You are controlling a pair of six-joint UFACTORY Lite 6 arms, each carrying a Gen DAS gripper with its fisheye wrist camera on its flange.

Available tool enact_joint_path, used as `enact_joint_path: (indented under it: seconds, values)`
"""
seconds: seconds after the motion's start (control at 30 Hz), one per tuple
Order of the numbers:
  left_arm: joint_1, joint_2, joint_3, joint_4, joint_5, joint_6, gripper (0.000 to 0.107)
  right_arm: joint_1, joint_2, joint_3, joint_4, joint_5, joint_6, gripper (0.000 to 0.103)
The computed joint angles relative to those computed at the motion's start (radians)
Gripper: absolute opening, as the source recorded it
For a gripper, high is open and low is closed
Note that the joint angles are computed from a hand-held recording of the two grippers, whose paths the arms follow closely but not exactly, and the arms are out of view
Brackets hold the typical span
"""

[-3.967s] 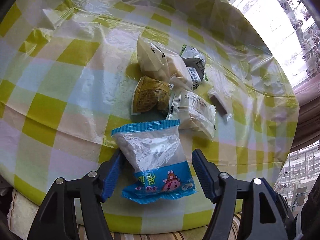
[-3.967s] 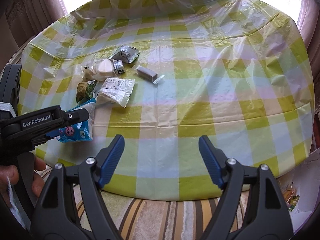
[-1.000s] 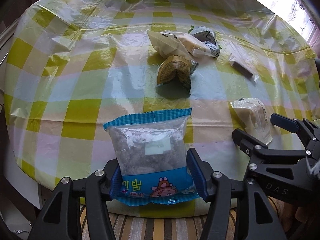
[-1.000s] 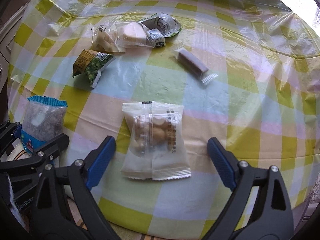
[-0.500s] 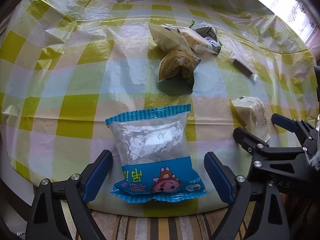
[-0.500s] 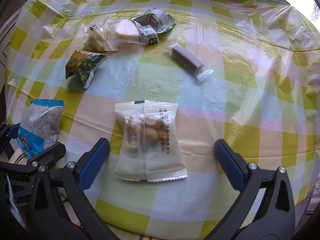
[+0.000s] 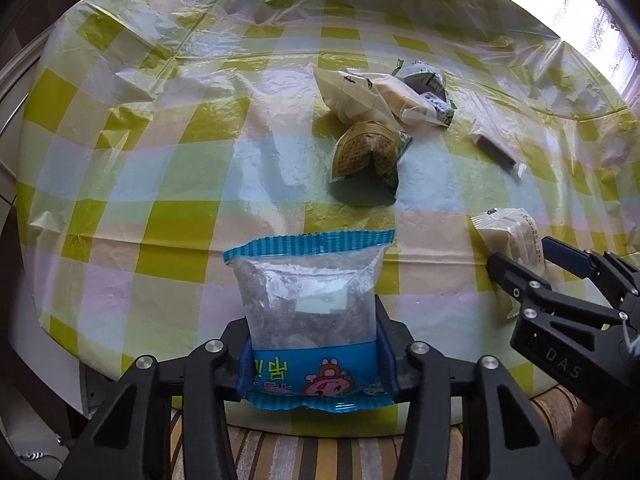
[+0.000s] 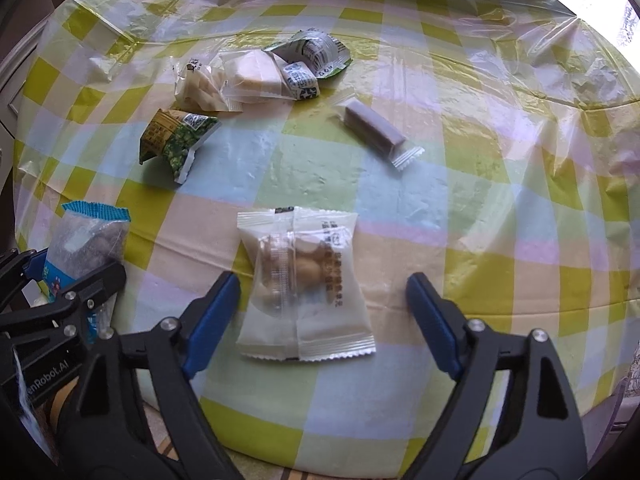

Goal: Organize snacks

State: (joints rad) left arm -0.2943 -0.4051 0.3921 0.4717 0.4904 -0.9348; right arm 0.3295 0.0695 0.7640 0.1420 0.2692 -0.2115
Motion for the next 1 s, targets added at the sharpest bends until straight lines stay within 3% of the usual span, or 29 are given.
enact_joint_path:
  seconds: [0.03,0.13,0.4,0.6,0.67,0.7,0.9,0.93,0.97,1.0]
  values:
    - [-0.018,0.001,0.005,0.018,0.008,-0.019,0.047,-0.003,-0.010,-0.005,0.013,0.000,-0.014,0.058]
    - [-0.043,0.004,0.019,0.027,0.012,-0.031,0.047,-0.030,-0.024,-0.015,0.123,0.008,-0.122,0.054]
    - [-0.135,-0.054,0.039,0.032,0.082,-0.082,0.047,-0.137,-0.114,-0.064,0.335,0.059,-0.358,0.049]
    - [-0.225,-0.002,0.094,0.042,0.074,-0.125,0.047,-0.297,-0.218,-0.108,0.472,0.149,-0.558,0.045]
    - [-0.265,0.019,0.113,0.045,0.069,-0.143,0.047,-0.388,-0.253,-0.122,0.522,0.210,-0.646,0.015]
    - [-0.282,0.032,0.124,0.046,0.066,-0.152,0.047,-0.388,-0.253,-0.122,0.522,0.210,-0.646,0.012]
    - [-0.335,0.100,0.166,0.057,0.055,-0.189,0.047,-0.524,-0.213,-0.115,0.556,0.265,-0.746,0.013]
    - [-0.342,0.096,0.166,0.062,0.061,-0.198,0.047,-0.542,-0.213,-0.114,0.556,0.271,-0.754,0.016]
    - [-0.346,0.090,0.165,0.063,0.065,-0.202,0.047,-0.548,-0.210,-0.110,0.533,0.269,-0.736,0.023]
    - [-0.347,0.083,0.164,0.060,0.069,-0.200,0.047,-0.556,-0.204,-0.104,0.519,0.276,-0.732,0.047]
